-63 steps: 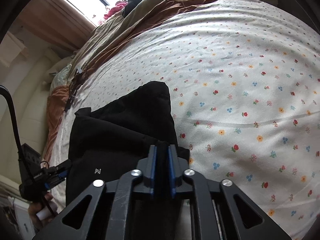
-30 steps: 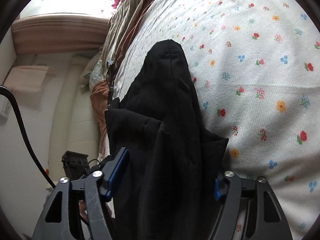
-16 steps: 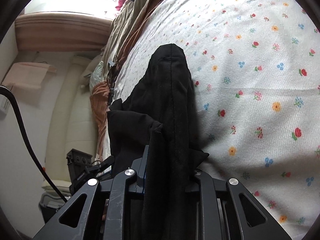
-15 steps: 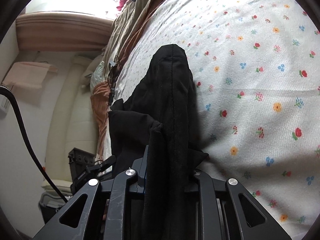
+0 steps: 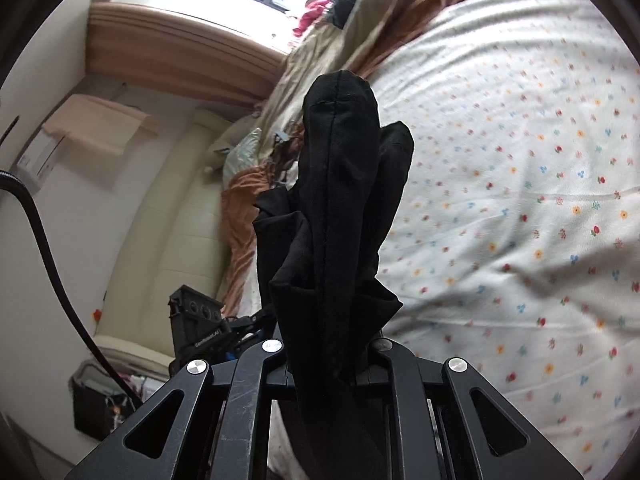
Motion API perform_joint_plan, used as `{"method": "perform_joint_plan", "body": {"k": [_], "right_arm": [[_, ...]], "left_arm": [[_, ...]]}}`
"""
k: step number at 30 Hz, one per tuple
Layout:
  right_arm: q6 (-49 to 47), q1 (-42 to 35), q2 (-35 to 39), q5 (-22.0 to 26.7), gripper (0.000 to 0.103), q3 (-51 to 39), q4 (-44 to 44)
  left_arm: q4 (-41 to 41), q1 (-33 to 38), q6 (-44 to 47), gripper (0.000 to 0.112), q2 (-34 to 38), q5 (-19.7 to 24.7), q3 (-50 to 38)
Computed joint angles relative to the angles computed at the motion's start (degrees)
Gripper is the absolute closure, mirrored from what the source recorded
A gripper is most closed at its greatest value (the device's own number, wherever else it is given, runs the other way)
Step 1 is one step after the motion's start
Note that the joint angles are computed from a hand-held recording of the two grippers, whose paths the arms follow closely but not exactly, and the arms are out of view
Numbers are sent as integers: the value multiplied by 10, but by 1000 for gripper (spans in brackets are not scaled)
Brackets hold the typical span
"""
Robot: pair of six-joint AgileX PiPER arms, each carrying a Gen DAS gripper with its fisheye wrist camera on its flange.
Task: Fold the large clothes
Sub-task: 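Lift the folded shirt with both tools and carry it toward the headboard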
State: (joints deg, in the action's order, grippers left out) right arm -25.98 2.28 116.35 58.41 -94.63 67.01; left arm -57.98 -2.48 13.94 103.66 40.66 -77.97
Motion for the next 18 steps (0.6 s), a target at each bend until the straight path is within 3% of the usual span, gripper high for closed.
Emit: {"method": "perform_joint_plan", "body": {"k": [10,18], "right_arm": [[-3,39,-152,-22,89,66,13],[49,105,-223,-33,89,33,-15]], "left_arm": [[59,10,-75,78,-197,15,61],[100,100,-131,78,-328,115,34]]}}
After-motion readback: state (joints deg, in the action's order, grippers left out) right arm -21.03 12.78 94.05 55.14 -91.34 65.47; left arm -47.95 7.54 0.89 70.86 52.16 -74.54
